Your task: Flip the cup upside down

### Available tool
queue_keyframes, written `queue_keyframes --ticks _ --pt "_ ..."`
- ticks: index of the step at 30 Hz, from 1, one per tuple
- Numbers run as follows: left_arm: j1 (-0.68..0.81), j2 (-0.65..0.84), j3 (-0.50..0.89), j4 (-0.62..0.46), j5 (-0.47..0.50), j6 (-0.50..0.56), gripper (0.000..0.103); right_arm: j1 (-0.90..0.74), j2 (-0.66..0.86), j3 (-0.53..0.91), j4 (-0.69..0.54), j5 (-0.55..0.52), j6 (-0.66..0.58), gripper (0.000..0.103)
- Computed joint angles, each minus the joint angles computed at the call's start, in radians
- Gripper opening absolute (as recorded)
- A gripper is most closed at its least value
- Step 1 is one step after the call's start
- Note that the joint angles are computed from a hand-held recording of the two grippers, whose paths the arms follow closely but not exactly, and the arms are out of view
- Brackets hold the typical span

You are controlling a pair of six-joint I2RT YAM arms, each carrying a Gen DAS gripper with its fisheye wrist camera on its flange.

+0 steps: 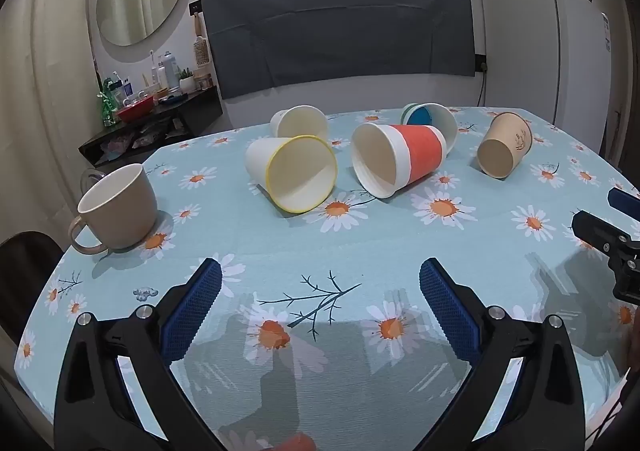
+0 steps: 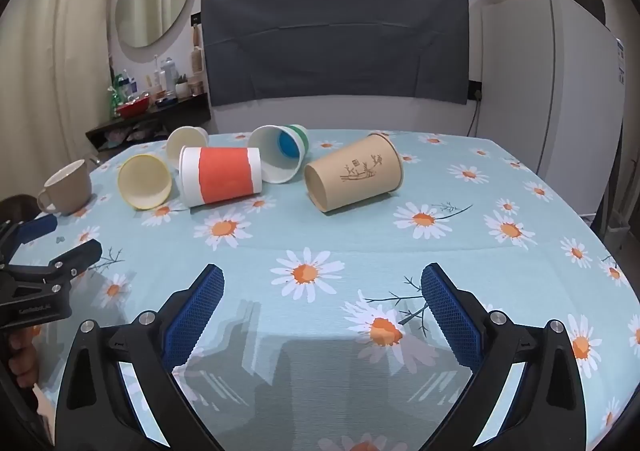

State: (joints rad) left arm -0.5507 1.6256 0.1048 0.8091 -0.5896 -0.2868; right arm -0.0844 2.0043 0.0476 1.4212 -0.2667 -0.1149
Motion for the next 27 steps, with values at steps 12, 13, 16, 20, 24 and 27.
queue_keyframes --ticks 12,13,16,20,24,27 --pt "0.006 0.028 0.019 0.008 0.004 -0.001 0.097 0.021 -0.04 0.013 -0.06 0.016 0.007 0.095" --pt "-0.012 0.037 0.017 0.012 -0.011 -0.014 0.097 0.023 -0.045 0.01 -0.063 0.018 0.007 0.095" --pt "-0.005 0.032 0.013 0.015 -0.003 -0.009 0.097 0.014 -0.003 0.001 -0.008 0.009 0.004 0.095" --pt "0.014 0.049 0.005 0.046 0.012 0.003 0.097 0.011 0.001 0.001 -0.002 0.007 0.005 0.095" --pt "0.016 0.043 0.0 0.044 0.013 0.004 0.097 0.014 0.005 0.001 0.003 0.01 0.005 0.095" --pt "0.016 0.044 0.001 0.043 0.012 0.004 0.097 0.018 0.005 0.003 -0.003 0.011 0.002 0.095"
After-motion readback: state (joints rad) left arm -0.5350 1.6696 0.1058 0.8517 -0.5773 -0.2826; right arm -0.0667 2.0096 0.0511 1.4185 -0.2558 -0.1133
